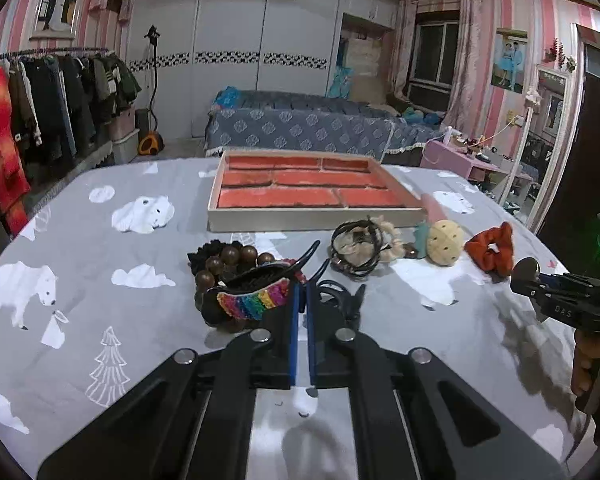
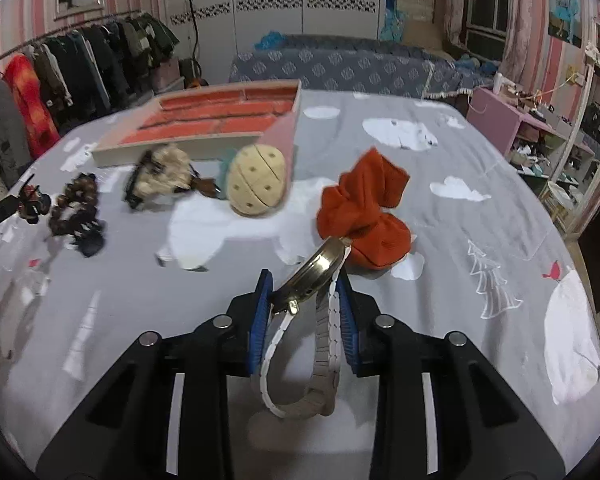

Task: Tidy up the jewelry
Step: 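Carry the watch and the rainbow clip over the red-lined tray with both tools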

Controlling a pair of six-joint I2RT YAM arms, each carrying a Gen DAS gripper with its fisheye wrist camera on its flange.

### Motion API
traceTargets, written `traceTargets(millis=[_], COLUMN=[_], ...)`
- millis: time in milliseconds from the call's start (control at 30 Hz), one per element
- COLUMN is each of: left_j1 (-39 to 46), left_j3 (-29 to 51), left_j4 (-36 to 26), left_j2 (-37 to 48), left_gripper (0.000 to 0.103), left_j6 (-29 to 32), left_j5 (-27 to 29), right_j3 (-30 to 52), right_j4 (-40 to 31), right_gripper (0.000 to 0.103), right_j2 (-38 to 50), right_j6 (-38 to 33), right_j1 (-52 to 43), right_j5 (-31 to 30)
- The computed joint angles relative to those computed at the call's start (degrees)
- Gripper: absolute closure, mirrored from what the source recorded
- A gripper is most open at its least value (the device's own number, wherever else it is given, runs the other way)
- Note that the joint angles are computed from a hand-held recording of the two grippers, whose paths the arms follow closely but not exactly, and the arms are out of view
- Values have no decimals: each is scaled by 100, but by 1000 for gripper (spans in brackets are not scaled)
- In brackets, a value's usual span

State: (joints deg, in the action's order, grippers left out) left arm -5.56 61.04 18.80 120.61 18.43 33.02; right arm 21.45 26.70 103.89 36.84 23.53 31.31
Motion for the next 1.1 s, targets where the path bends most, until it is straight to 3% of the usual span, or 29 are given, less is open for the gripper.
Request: traceTargets(millis=[233,567,900,1100], left_j1=[245,711,863,800], left_j3=[-742,-1524,-1663,-1567], left_j4=[209,289,419,513], left_j2=[-733,-1547,-1713,-1612], left_gripper=[100,100,99,99], left_j6=[63,324,256,155], left_j5=[170,466,492,363], right_j3=[-105,155,328,357], right_j4=[-1126,-2751,-3358,-3362], right_gripper=[72,72,72,72], right_j2=[-1072,-1795,-2048,-2051], right_j6=[741,1854,2145,2112], right_j1=[1109,2236,2571,2506], right_j5=[820,1706,2042,2073])
